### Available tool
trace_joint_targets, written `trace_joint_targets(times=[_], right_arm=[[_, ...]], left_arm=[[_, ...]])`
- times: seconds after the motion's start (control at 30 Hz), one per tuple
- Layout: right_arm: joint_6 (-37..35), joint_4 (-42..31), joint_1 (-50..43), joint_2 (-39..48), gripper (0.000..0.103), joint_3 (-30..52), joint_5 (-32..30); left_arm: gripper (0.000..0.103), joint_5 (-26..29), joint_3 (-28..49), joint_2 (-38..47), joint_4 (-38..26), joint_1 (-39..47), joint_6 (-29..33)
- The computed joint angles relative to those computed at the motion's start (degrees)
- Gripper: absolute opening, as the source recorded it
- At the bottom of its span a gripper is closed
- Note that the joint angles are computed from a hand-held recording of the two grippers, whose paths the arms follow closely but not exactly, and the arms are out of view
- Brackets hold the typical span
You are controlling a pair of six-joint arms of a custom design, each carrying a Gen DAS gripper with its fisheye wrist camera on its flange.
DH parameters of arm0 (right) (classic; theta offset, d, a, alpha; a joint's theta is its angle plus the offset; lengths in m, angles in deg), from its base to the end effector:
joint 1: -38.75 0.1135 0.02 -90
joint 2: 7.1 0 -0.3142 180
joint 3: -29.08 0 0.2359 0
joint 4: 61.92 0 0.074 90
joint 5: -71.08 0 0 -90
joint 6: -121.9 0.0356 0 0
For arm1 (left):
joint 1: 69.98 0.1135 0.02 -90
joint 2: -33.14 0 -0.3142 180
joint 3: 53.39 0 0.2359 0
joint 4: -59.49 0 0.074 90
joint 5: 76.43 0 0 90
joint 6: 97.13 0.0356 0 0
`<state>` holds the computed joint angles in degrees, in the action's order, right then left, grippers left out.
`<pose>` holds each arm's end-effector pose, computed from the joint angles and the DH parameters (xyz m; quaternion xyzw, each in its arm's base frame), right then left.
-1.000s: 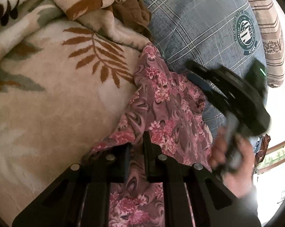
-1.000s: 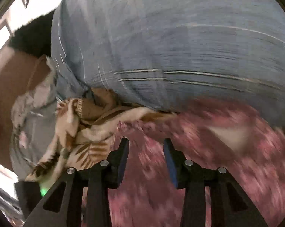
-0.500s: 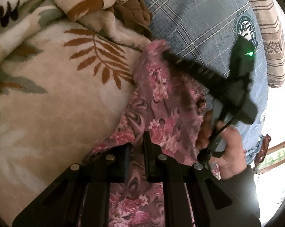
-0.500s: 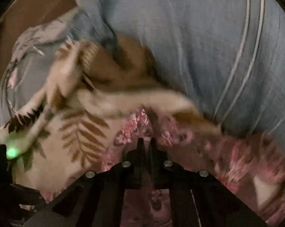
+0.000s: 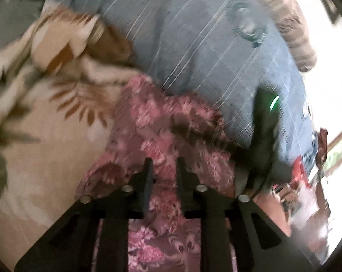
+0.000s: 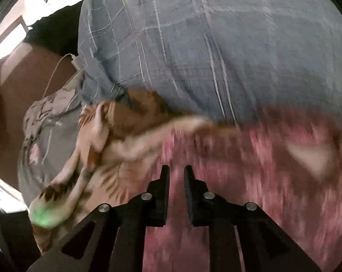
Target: Fold small clothes
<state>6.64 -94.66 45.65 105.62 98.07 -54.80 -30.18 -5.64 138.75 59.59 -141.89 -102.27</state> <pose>0.3309 0.0611 0.1403 -0.2965 0.8977 0.2841 0.1594 0.1113 -0.2616 0.1320 -0.2808 0.8524 -0.2157 0.3847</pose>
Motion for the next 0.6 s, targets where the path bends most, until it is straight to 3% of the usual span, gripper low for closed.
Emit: trace_joint_targets(times=[0.03,0.1,0.2,0.33,0.4,0.5,0.57,0.6], right_arm=[[-0.74,0.87,0.03,-0.33,0.016,-2.18,3.46],[-5.6,-1.29,-6.16,-2.73,0.015,-4.44,0.9],[-8.84,-8.93,-18.64,-6.43,0.018,-2.34,-4.2],[-1.68,-4.13,-34.39,-6.78,0.043,3.34,-1.53],[0.45,-3.82,-39.8,-3.38,0.043,8.21,1.08],[-1.73,-9.92,-42.92,2.98,0.043,14.68,2.94],[-4.57,-12.75,-41.94,5.47,0.024,16.21,5.96],[-6.19,-11.07,-41.5,4.45,0.006,14.66,6.18]], left_arm=[[0.028,0.02,0.06,0.29,-0.51,0.43,-0.46],[0.029,3.3,-0.49,1.49,-1.16,2.61,-2.09],[0.027,10.58,-3.81,4.97,7.3,6.42,-1.6],[0.028,9.63,-2.98,4.26,5.13,5.95,-1.57],[0.028,9.6,-1.85,4.87,3.56,6.03,-0.94],[0.029,9.41,-0.76,5.0,1.96,6.15,-0.42],[0.03,9.15,-1.26,5.08,2.76,5.79,-0.38],[0.03,9.13,-1.35,5.01,2.93,5.73,-0.46]])
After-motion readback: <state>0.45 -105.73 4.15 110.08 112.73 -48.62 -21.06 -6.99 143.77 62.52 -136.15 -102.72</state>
